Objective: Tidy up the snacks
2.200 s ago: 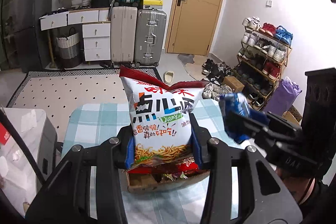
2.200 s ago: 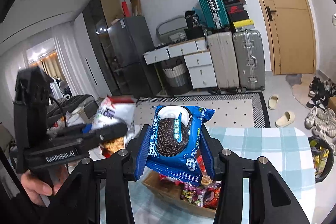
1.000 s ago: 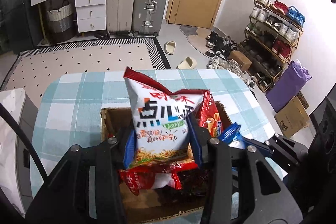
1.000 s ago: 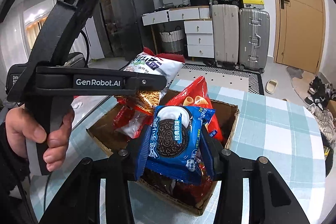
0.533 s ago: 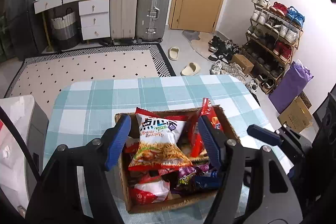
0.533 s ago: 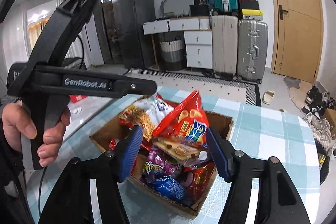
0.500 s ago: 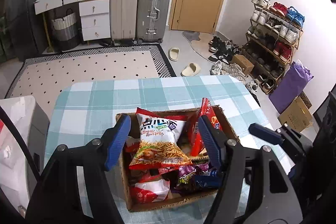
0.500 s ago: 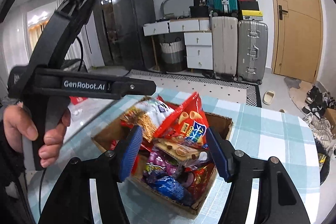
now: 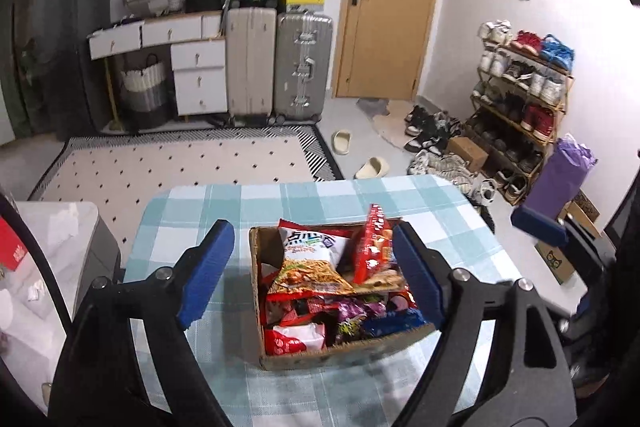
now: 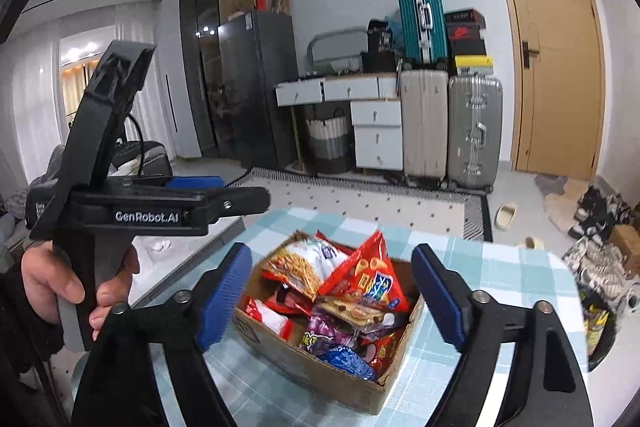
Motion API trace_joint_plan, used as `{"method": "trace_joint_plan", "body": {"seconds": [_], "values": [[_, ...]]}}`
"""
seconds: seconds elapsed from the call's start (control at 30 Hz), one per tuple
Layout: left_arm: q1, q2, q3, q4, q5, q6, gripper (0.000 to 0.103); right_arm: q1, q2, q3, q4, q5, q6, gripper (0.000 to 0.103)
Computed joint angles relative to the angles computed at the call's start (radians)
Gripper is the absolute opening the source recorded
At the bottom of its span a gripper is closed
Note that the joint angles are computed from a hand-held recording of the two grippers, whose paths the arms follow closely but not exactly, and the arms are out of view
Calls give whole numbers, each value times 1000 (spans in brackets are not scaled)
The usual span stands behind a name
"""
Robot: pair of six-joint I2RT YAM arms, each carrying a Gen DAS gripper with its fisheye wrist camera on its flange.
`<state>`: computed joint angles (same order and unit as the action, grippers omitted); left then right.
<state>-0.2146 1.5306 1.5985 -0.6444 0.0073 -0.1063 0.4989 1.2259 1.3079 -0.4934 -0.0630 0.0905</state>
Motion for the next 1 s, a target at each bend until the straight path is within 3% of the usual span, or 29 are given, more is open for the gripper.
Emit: {"method": "trace_joint_plan", "body": {"seconds": [0.2,0.33,0.57,0.77,1.0], "values": [[-30,-227,-161,3,-69,-26,84,23,-129,-27,-25,42,52,94],[-101,-399,-290,34,-195,-40,103,-8,-227,-59,-43,6,79,102],[-317,-648,-440,25,-462,-54,103,-8,-418,-169,-60,50,94,102],[-454,-756,-557,31,-659,-98,103,-11,-621,-353,-59,81,108,102],[-431,-869,-773,152,-682,-87,103,59,-778,-497,-92,201,105,102]]}}
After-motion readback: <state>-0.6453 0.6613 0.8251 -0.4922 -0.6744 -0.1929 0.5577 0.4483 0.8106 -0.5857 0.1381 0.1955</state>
